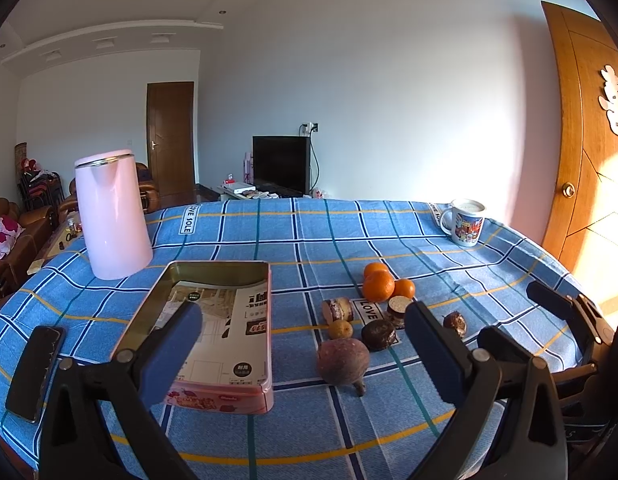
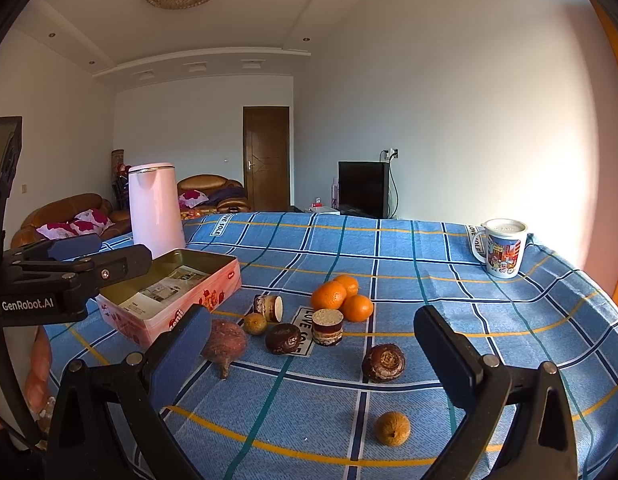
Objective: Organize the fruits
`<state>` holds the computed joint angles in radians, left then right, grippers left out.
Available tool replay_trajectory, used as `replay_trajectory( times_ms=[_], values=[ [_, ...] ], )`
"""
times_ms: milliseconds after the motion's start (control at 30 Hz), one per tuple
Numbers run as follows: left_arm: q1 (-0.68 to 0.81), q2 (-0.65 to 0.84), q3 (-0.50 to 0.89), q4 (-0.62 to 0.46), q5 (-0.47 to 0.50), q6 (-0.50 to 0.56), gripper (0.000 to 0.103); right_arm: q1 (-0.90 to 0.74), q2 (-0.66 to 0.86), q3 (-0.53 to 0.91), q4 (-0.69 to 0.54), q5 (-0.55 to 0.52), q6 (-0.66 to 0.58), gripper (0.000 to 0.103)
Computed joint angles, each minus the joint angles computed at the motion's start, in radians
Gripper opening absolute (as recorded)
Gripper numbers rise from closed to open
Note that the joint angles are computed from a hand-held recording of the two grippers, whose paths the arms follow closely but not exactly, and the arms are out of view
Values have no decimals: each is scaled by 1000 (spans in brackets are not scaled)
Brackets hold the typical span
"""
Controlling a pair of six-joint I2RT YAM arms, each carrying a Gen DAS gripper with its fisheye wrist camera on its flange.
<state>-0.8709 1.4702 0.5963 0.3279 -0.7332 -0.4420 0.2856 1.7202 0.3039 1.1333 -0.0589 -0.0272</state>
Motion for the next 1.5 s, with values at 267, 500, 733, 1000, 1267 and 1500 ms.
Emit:
replay_trajectory(
  times_ms=[267,500,733,1000,1267,1500],
  values=[
    [9,19,2,9,10,-3,103,-4,6,4,-6,-3,1,102],
    [43,137,8,88,79,-2,103,-49,82,9,23,-10,-15,102],
    [38,296,93,103,128,28,101,-155,240,38,62,-58,-11,102],
    [64,391,206,35,229,53,83,-209,285,66,44,-111,0,101],
    [102,419,254,-13,303,41,78,-221,323,120,-48,-161,-18,77],
    [120,435,288,-59,331,23,68,-238,341,126,-38,-187,-42,45]
  ],
)
